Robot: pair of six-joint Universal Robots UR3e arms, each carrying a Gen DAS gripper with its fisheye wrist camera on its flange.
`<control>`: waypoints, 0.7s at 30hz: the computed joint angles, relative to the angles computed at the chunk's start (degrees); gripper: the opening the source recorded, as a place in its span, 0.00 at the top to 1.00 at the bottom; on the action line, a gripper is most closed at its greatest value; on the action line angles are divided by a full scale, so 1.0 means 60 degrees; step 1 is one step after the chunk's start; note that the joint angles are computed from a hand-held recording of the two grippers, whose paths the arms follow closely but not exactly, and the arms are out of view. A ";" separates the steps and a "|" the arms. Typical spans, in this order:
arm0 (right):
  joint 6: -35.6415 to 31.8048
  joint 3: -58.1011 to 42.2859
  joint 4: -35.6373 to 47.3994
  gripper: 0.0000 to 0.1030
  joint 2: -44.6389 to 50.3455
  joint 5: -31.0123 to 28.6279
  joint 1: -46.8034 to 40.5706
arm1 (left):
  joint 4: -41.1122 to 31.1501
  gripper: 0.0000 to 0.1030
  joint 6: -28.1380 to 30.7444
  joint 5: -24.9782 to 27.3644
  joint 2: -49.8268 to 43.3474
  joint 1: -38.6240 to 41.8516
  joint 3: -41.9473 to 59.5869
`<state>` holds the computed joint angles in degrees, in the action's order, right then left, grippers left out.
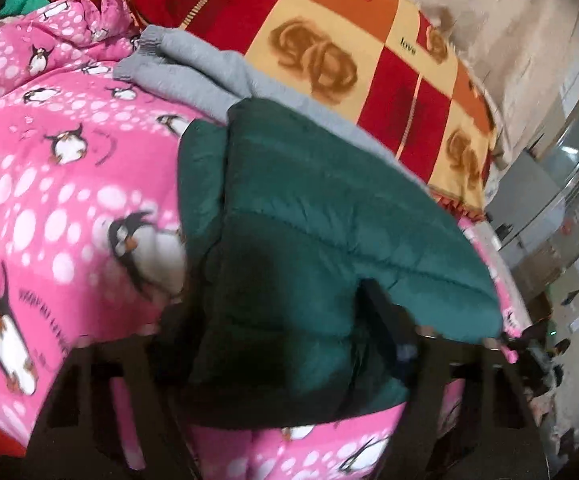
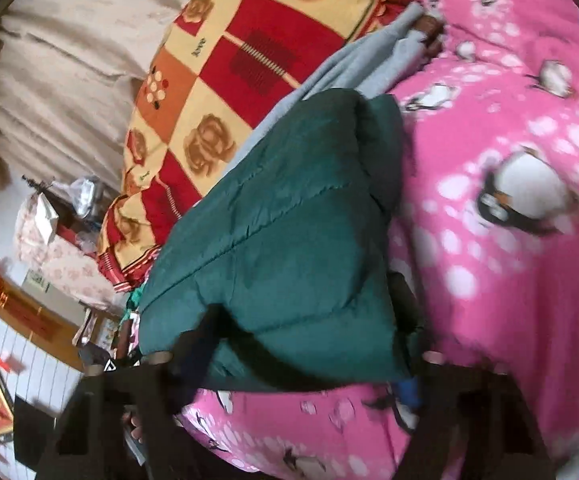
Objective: Fold large clothes
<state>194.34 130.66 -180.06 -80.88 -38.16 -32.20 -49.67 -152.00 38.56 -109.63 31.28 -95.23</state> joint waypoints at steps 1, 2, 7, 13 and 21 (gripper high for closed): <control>0.0072 -0.0309 -0.0206 0.45 0.0310 -0.0215 0.0152 | 0.0385 0.39 -0.0220 0.0088 -0.0113 -0.0119 0.0025; 0.0149 -0.0746 -0.0402 0.46 0.0714 -0.0488 0.0361 | 0.0904 0.41 -0.0461 0.0214 -0.0206 -0.0241 -0.0012; 0.0508 -0.3055 -0.0934 0.48 0.2700 -0.1073 0.0869 | 0.3114 0.41 -0.1844 0.1145 -0.1651 -0.1305 0.1193; 0.1208 -0.3717 -0.1593 0.48 0.3445 -0.0713 0.0664 | 0.2957 0.39 -0.2590 0.0869 -0.2024 -0.1294 0.1644; 0.1116 -0.2202 -0.1587 0.46 0.2416 0.0041 0.0046 | 0.2725 0.39 -0.2228 0.0498 -0.1342 -0.0924 0.0715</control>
